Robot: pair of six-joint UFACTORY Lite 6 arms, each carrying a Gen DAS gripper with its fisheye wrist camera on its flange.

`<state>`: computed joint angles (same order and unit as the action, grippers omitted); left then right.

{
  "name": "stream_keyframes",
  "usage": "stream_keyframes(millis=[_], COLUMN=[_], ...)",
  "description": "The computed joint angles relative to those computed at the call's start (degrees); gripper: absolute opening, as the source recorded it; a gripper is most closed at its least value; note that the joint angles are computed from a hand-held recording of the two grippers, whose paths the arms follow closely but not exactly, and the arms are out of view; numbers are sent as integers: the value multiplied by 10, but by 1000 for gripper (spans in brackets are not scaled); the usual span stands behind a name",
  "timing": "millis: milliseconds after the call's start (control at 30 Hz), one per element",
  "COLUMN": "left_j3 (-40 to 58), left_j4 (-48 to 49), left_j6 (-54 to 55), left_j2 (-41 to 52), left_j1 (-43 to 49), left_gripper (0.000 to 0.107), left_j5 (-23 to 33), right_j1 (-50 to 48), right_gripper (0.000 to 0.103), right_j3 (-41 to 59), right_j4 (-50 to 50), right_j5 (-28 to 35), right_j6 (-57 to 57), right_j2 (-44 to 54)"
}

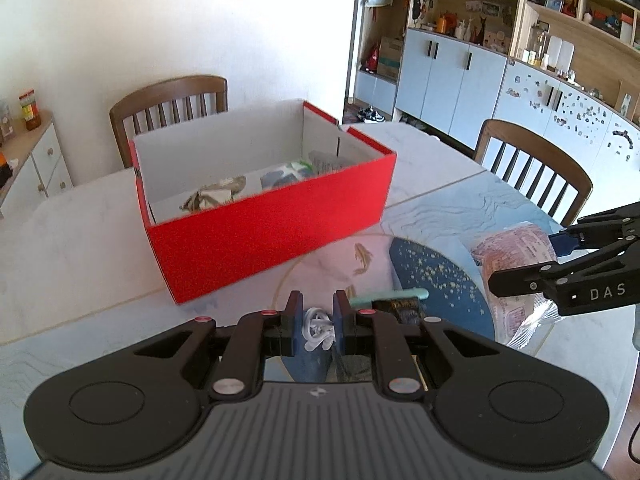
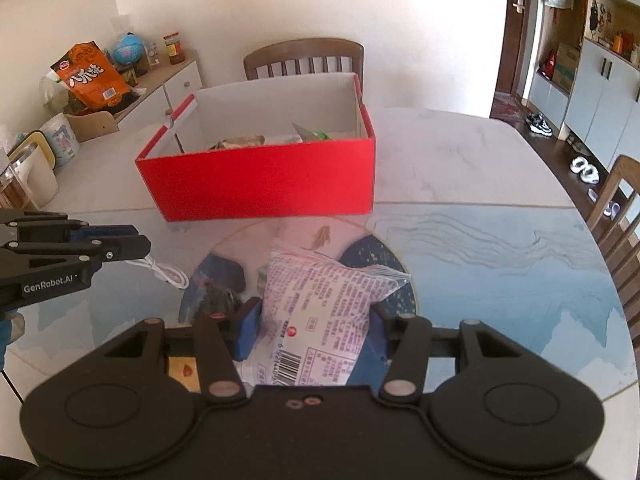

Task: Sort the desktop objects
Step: 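Carry the white cable and white printed bag with both tools into the red box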

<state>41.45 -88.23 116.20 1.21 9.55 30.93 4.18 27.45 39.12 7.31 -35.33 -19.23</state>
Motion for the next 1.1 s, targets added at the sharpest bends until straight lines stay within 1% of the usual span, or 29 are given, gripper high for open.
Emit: stream_keyframes(millis=[100,233,400,500,733,867,1100], left_j3=[17,44,84,111,195,235,303], left_j4=[14,31,44,38,64,78,106], left_j6=[-21,-50,-82,-80,-131,-158,-201], left_j2=[-5,-9,-6,-2,32,57,109], left_j1=[-3,-6,-15,-26,-47,-59,-76], left_gripper=[14,14,14,14,14,14,14], left_j5=[1,5,8,-1,-13,-27,-52], right_j1=[-5,-6,-7,-4,-12,-16,-16], right_gripper=[53,53,53,53,53,53,53], right_j3=[24,60,105,133,200,245,323], right_j4=[-7,-72,-95,-107,-43,-27,-19], right_j5=[10,22,26,24,36,52,62], right_j6=[-3,45,49,50,-30,-45,-53], right_j2=[13,31,52,71,121,158,225])
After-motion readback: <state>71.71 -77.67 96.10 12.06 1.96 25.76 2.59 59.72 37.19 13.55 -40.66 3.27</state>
